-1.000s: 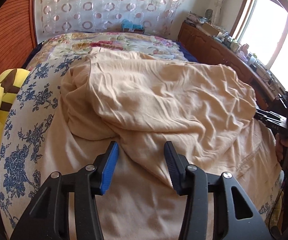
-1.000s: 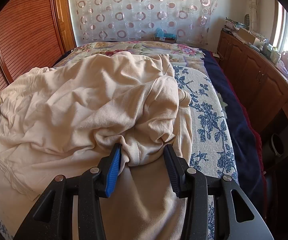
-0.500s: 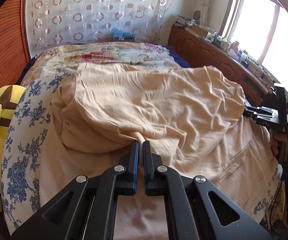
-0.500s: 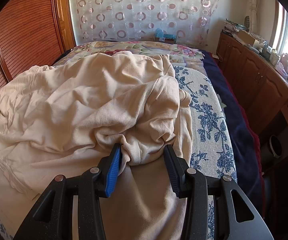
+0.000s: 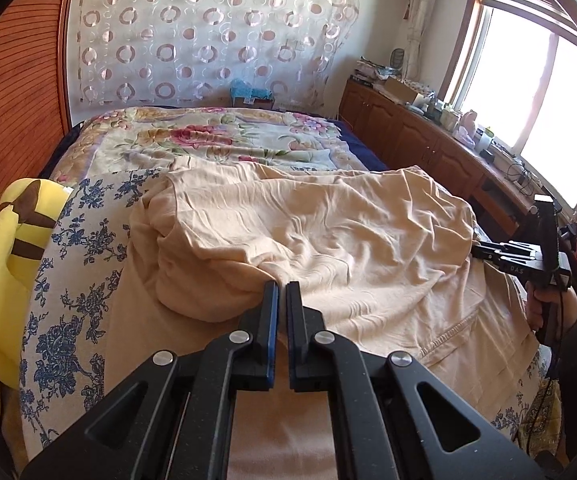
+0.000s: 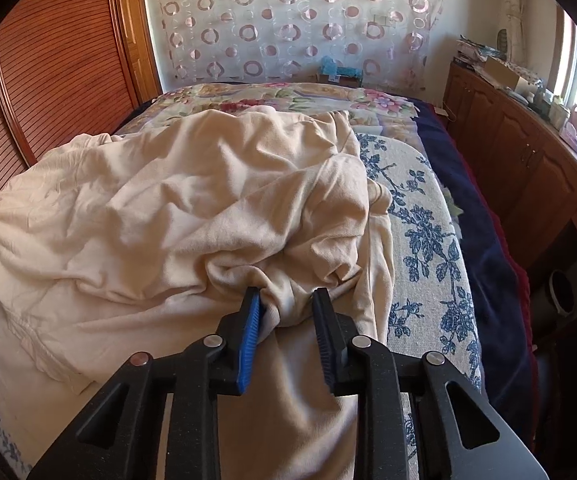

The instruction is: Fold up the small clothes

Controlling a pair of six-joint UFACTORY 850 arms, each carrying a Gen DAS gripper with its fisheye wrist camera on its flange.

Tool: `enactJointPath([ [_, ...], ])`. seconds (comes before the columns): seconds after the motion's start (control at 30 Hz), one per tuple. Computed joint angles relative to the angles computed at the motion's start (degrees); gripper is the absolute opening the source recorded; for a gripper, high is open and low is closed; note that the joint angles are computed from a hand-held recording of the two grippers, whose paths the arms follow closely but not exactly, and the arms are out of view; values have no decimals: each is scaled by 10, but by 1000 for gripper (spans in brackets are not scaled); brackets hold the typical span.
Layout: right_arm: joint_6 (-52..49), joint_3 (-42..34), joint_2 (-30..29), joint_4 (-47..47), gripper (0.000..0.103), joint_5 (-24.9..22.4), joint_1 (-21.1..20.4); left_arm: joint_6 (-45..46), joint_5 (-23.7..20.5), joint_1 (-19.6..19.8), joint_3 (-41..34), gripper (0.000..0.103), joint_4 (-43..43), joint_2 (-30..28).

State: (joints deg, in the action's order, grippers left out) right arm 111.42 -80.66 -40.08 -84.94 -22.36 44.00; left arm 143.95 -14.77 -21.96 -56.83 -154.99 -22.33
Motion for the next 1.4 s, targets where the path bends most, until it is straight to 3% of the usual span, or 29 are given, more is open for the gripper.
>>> enactJointPath([
  [0.03, -9, -4, -2, 8, 26, 3, -1, 4, 1, 0, 1, 5, -6, 0],
  [0.1, -39, -14, -7, 35, 11, 16, -5, 25, 3, -1, 1, 5, -31, -2],
  [0.2, -25, -14, -8, 14, 6, 22, -4, 26, -2, 0, 3, 5, -33, -2],
  [0.3, 13, -1, 3, -35, 5, 24, 3, 16, -19, 3, 14, 5, -23, 8],
  [0.4, 125, 35, 35, -144, 5, 12, 14, 4, -50, 6, 41, 5, -11, 43],
  [0.53, 215, 84, 85, -235, 4, -30, 34, 33, -64, 7, 71, 4, -34, 91],
  [0.97, 314, 238, 200, -296, 4, -88, 100, 83, -89, 11, 173, 4, -71, 186],
  [1.13, 303, 246, 191, -269, 4, -81, 109, 126, -71, 2, 185, 4, -121, 166],
  [1.4, 313, 220, 146, -261, 5, -29, 91, 171, -38, -10, 178, 5, -179, 107],
])
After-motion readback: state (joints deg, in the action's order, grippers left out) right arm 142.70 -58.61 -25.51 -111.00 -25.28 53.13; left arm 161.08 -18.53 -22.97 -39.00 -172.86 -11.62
